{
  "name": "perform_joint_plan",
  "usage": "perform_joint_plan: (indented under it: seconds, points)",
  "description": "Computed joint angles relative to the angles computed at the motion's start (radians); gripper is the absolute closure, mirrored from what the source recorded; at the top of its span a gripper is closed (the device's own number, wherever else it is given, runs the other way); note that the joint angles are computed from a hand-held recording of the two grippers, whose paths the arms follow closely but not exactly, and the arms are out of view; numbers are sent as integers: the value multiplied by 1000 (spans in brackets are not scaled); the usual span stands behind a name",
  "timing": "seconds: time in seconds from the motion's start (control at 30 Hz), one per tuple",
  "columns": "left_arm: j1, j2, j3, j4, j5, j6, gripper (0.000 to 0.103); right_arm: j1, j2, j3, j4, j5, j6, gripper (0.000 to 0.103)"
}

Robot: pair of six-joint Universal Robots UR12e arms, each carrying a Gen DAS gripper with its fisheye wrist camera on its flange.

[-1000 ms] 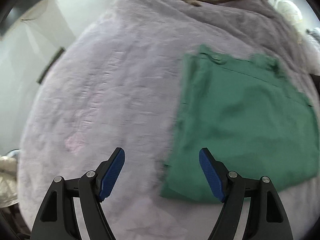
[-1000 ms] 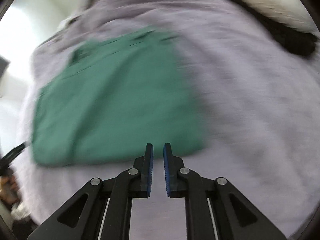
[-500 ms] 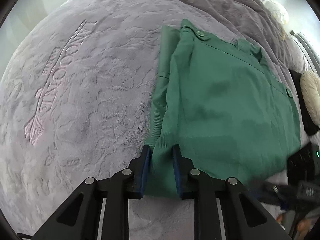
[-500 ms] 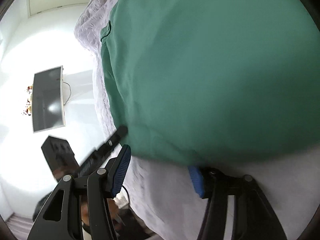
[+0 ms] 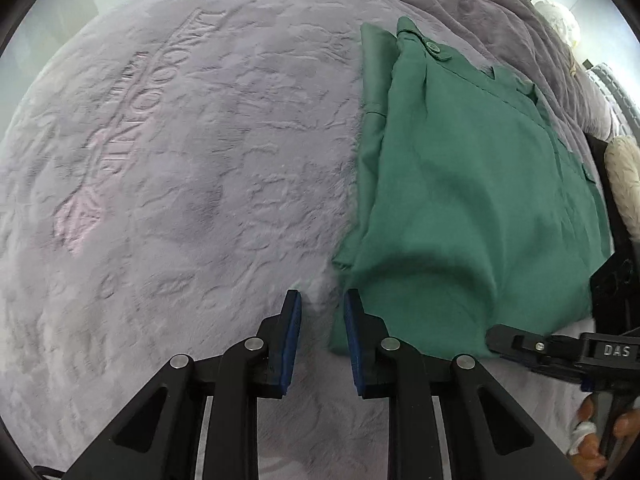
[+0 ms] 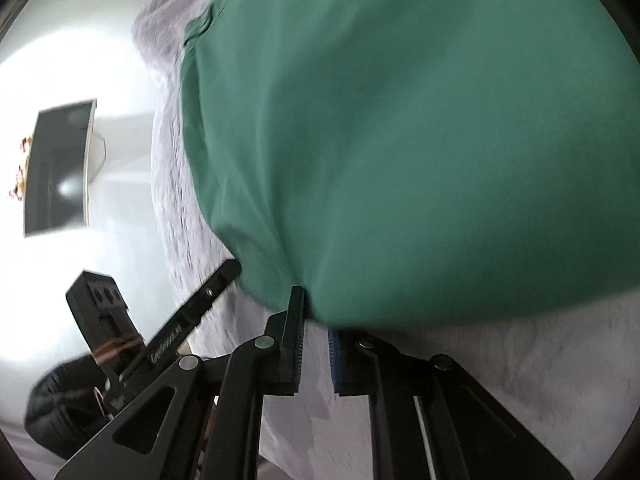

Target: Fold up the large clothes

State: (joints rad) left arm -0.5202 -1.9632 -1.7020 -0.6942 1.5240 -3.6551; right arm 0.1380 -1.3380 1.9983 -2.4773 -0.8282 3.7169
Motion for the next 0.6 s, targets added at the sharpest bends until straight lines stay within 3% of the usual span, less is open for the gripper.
perform_joint_plan:
  seconds: [0.1,0.27,0.3,0.37,0.43,0.47,0.53,0.6]
  points:
    - [-3,19,-12,-28,33,-21,79,5,-28,-17,100,-33,-94,91]
    - [5,60,-61,-23,4,-101,78,11,-76,-34,215,-117,-191,88]
    - [3,65,-65,-28,8,-109,78,10,-87,-36,234,-133,-203,85]
    - [-7,69,-64,-48,24,-123,78,8,-104,-36,259,-162,-212,61]
    - [-16,68,-57,-71,37,-130,78,2,-116,-31,265,-180,-209,53]
    - [-20,68,-54,-79,40,-131,74,1,-121,-31,271,-188,-208,53]
    - [-27,69,-52,-79,55,-142,15,-2,-130,-26,278,-197,-202,53]
    - [-44,64,-47,-47,104,-156,12,-7,-136,-21,280,-199,-197,53]
